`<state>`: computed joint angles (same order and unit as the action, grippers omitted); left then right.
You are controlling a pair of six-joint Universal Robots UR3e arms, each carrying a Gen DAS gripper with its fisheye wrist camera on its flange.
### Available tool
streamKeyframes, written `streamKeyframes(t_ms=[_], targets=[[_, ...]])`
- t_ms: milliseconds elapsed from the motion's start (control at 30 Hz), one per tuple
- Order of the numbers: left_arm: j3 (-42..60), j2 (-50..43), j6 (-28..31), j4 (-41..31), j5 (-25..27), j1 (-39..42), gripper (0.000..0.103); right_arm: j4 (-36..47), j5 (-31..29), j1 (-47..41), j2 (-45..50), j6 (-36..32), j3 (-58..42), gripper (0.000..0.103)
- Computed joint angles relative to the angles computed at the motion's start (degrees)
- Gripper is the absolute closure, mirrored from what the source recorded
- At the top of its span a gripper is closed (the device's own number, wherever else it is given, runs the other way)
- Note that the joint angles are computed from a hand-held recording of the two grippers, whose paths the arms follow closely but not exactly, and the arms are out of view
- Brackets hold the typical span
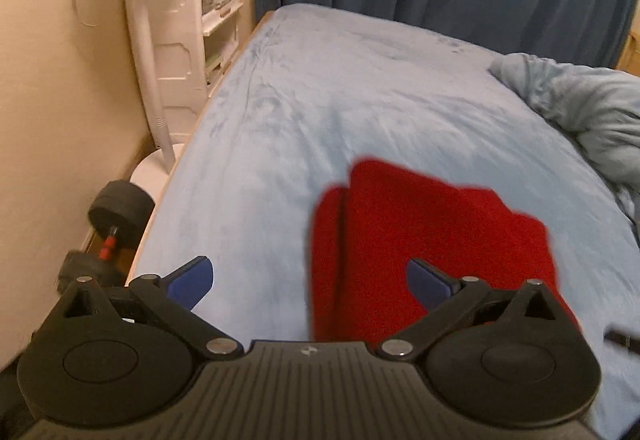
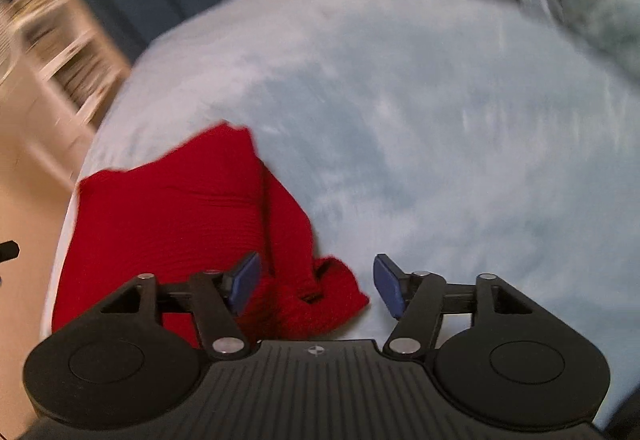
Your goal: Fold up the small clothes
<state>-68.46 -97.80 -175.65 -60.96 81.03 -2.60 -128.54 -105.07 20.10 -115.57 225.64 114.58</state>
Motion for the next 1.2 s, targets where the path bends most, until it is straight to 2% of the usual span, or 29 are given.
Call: streamKeyframes(t_ms=[67, 133, 233, 333, 467, 633, 767, 933, 1200], targets=[[-9.8, 10.4, -2.9, 0.9, 3.3, -2.8, 0.000, 2.4, -6.7, 8.3, 1.6, -3.2, -5.2, 0.023], [-14.9, 17.9, -7.1, -0.8, 8.0, -7.1, 0.000, 6.7, -11.4, 15.6, 3.2, -3.3, -10.4, 0.019], [-19.3, 26.1, -13.1, -4.0, 12.7, -13.2, 0.000, 13.8, -15.2, 24.0, 4.5, 2.9, -16.3, 0.019], [-19.1, 29.7, -15.4, -7.9, 15.0, -18.4, 0.000, 19.5, -18.4, 30.2, 5.5, 9.8, -20.5, 0.019], [-18.0, 29.2, -16.8, -8.3, 21.8, -26.4, 0.000, 26.1, -23.7, 36.3, 7.5, 15.5, -25.1, 0.019], [-16.9, 26.8, -20.3, -9.4, 26.8, -32.0, 0.000, 30.4, -25.1, 39.5, 8.8, 17.1, -29.0, 0.019], [-15.3, 25.9, -20.9, -11.3, 26.4, -31.9, 0.000, 31.0, -26.1, 40.8, 9.8, 15.8, -30.6, 0.019], [-13.6, 24.7, -19.7, -11.4, 28.5, -33.5, 0.000, 32.4, -26.9, 41.5, 10.9, 17.6, -32.1, 0.019], [-13.7, 24.5, -20.1, -11.7, 28.3, -33.3, 0.000, 34.3, -27.0, 42.3, 12.2, 18.0, -34.4, 0.019]])
